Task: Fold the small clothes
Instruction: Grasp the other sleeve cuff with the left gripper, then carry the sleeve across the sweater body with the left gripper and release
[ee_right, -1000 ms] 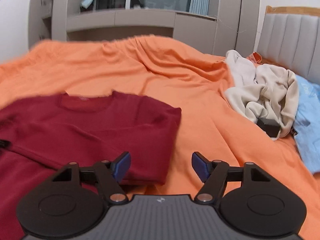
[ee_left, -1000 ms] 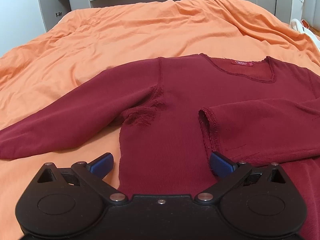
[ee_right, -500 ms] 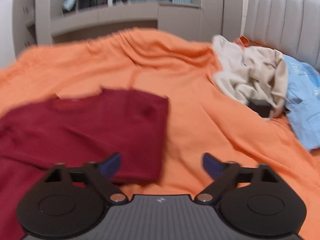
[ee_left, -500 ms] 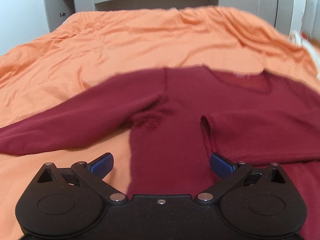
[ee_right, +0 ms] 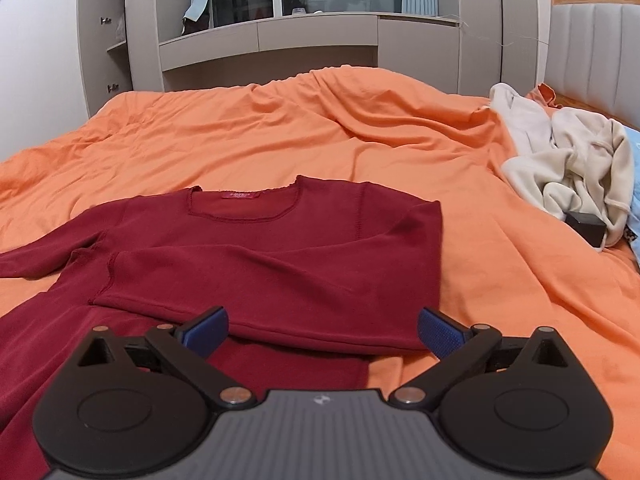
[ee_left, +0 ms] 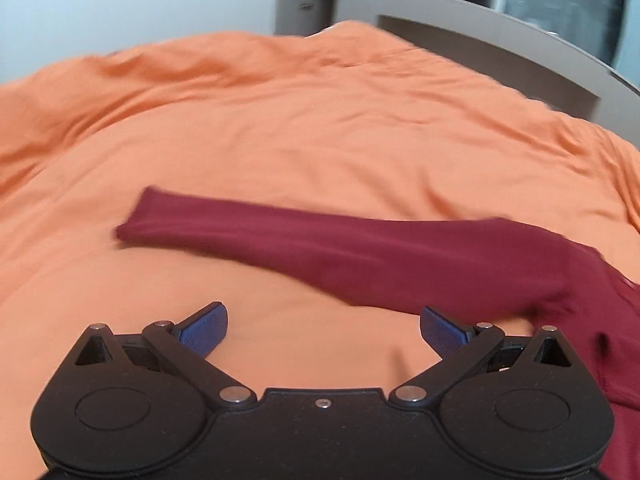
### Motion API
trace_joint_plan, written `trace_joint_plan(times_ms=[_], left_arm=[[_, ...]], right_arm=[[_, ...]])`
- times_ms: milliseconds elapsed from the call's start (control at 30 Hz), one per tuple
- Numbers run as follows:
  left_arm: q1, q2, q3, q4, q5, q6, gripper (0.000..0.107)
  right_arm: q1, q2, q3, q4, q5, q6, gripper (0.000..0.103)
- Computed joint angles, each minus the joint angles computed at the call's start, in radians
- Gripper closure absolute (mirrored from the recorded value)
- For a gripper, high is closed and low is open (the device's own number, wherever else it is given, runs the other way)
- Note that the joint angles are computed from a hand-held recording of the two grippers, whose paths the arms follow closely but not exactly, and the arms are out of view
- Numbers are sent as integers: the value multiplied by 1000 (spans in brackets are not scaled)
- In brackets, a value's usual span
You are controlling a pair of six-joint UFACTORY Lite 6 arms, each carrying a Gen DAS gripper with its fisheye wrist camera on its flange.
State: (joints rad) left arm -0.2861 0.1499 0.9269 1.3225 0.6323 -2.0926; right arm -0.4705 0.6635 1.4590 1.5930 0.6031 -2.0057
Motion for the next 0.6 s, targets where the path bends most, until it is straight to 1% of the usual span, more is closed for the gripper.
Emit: trace_joint_plan(times_ms=[67,167,300,367,467,500,533,567,600], left_arm=[[50,-25,-34,68,-36,-74,5],[99,-15,-26,122,-54,-189,5],[171,32,-6,223,-61,-432,5],[200,48,-7,264,-48,-534,9],[228,84,19,303,-28,-623,21],[228,94,24,315,-14,-656,34],[236,102,27,336,-10,-697,52],[251,109,28,359,-21,-739,65],[265,114,29,373,-36,-776,87]], right_arm=[[11,-9,-16,15,-1,-5,0],[18,-9,-23,11,15,-7,0],[19,-8,-35,15,16,-36,0],[17,1,-24,3,20,-21,0],[10,16,-5,-15,30,5,0],[9,18,-3,-15,32,7,0],[8,21,0,-19,35,8,0],[8,22,1,-19,37,6,0],[9,18,-5,-14,36,0,0]])
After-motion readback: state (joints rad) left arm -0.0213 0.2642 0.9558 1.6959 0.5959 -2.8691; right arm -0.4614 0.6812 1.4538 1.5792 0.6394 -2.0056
